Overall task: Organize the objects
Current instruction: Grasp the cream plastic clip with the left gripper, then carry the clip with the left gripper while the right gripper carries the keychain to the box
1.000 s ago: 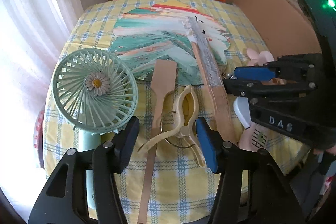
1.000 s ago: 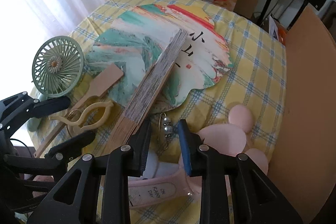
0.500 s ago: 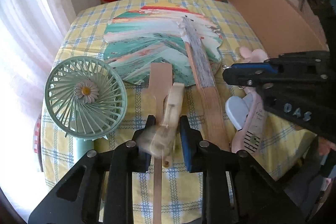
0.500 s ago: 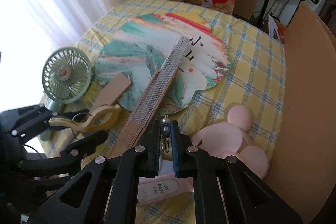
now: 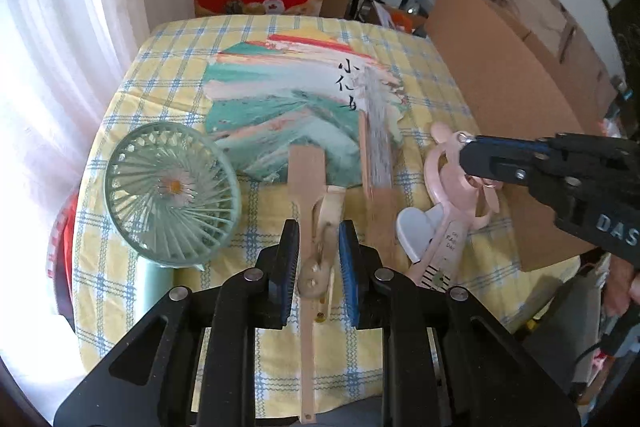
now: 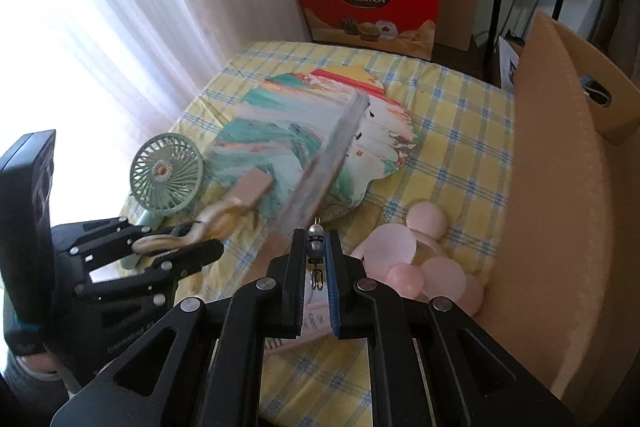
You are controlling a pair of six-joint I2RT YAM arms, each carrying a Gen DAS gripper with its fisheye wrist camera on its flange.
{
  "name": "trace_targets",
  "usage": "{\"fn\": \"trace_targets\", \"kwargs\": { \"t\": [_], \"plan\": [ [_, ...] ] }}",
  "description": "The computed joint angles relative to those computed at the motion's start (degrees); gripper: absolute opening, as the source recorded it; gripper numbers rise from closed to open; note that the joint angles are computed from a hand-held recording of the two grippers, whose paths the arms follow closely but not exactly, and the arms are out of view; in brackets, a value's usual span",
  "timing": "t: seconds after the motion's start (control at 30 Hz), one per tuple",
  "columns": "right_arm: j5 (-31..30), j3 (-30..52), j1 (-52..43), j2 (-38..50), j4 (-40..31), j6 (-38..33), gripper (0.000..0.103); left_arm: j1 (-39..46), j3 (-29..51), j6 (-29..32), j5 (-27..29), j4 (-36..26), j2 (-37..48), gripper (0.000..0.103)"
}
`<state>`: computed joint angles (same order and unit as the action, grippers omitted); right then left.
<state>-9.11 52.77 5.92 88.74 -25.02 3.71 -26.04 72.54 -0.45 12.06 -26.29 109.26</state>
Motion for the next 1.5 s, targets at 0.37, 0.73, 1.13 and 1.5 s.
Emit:
{"fn": "trace_targets", "kwargs": {
  "t": [0.37, 0.73, 1.13, 1.5],
  "plan": [
    [-1.44, -2.03, -0.94, -4.25, -1.39, -0.11, 0.008, -2.52, -0.7, 0.56, -2.73, 0.1, -2.22, 0.011],
    [-2.92, -2.41, -5.69, -12.02, -6.75, -2.44, 0.008, -5.98, 2.5, -0.14, -2.58, -3.63, -6.89, 0.011],
    [-6.59, -2.28, -18.66, -22.23, -15.7, -8.15, 0.008, -14.89, 14.37, -3.58, -1.34, -9.22, -7.37, 0.011],
    [-11.6, -2.49, -37.57, -24.56, -21.1, -18.29, 0.008, -24.67, 27.53, -7.6, -2.3, -12.04, 1.24, 0.011]
  ]
}}
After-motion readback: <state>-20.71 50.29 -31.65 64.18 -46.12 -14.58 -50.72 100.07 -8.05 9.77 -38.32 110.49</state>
